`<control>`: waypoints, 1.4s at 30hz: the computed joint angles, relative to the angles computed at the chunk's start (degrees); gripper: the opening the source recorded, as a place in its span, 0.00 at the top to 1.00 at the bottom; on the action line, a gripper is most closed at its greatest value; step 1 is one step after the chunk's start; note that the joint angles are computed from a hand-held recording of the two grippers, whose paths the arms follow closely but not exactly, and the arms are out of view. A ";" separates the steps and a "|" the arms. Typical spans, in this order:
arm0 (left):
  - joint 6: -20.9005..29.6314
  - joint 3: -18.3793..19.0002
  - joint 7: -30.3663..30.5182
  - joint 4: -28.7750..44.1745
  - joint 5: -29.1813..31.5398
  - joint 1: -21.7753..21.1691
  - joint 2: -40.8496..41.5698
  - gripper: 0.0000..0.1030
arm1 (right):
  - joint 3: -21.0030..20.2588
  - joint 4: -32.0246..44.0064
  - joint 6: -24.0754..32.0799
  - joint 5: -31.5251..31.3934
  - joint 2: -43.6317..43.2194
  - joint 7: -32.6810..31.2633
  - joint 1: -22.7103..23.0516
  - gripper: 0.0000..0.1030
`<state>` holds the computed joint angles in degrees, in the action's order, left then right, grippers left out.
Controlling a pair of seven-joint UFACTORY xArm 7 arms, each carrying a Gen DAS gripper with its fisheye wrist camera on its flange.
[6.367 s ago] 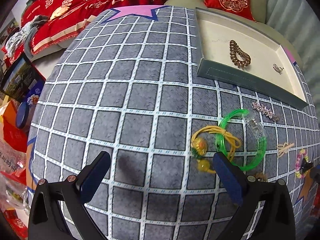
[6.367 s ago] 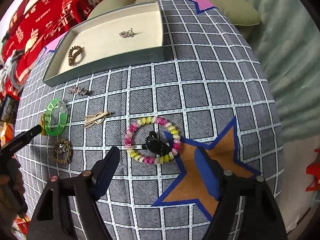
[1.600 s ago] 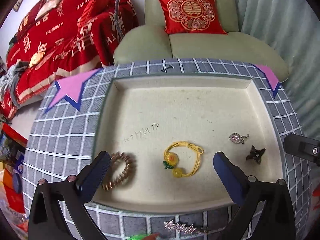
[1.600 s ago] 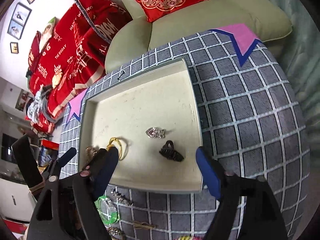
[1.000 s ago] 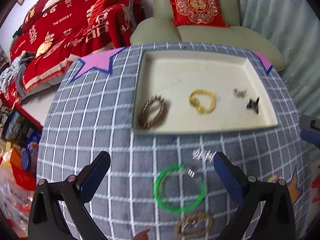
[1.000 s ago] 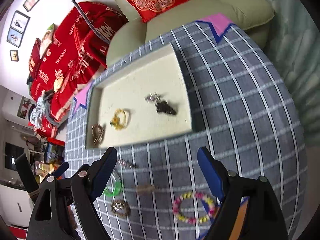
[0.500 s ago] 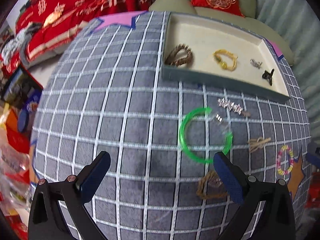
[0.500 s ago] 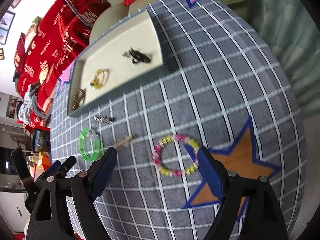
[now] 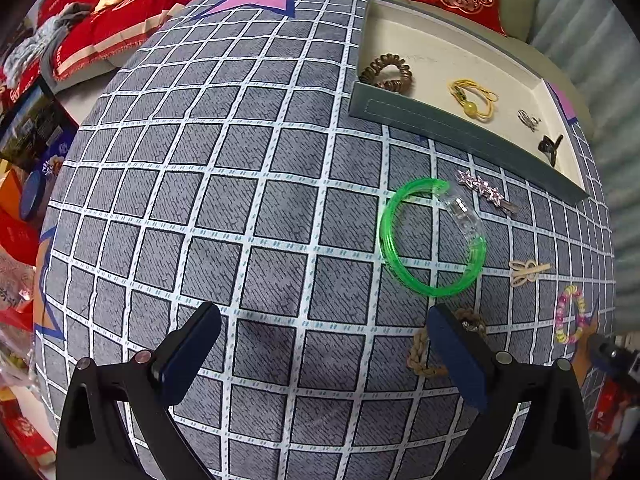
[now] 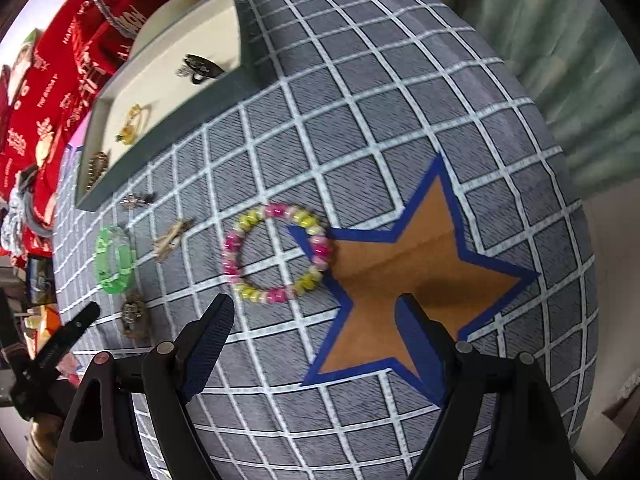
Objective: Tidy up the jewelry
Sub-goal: 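Move the left tool to the green bangle while the right tool reaches the pink-and-yellow beaded bracelet, then lower the left tool onto the green bangle rim while the right tool lowers onto the beaded bracelet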
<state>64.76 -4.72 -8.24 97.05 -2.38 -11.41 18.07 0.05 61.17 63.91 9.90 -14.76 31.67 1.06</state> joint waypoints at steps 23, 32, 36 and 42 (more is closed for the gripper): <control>1.93 1.31 4.41 18.07 1.99 0.32 15.42 0.04 | 2.37 4.96 3.74 -12.31 5.50 6.19 0.44 0.18; -0.50 1.24 2.39 16.08 5.34 -4.24 14.95 0.24 | 3.66 5.27 5.00 -15.75 5.47 6.01 2.64 0.36; -0.57 0.73 2.75 16.94 5.87 -5.59 15.43 0.37 | 5.37 7.76 5.27 -15.99 7.23 6.73 4.80 0.61; 0.49 0.08 2.12 17.77 6.27 -8.14 14.49 0.65 | 5.77 13.52 4.94 -16.12 12.68 7.84 7.20 0.89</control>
<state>65.25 -4.64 -6.12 114.82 3.89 -19.56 32.56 5.82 74.69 68.85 -6.22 -2.08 39.51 8.26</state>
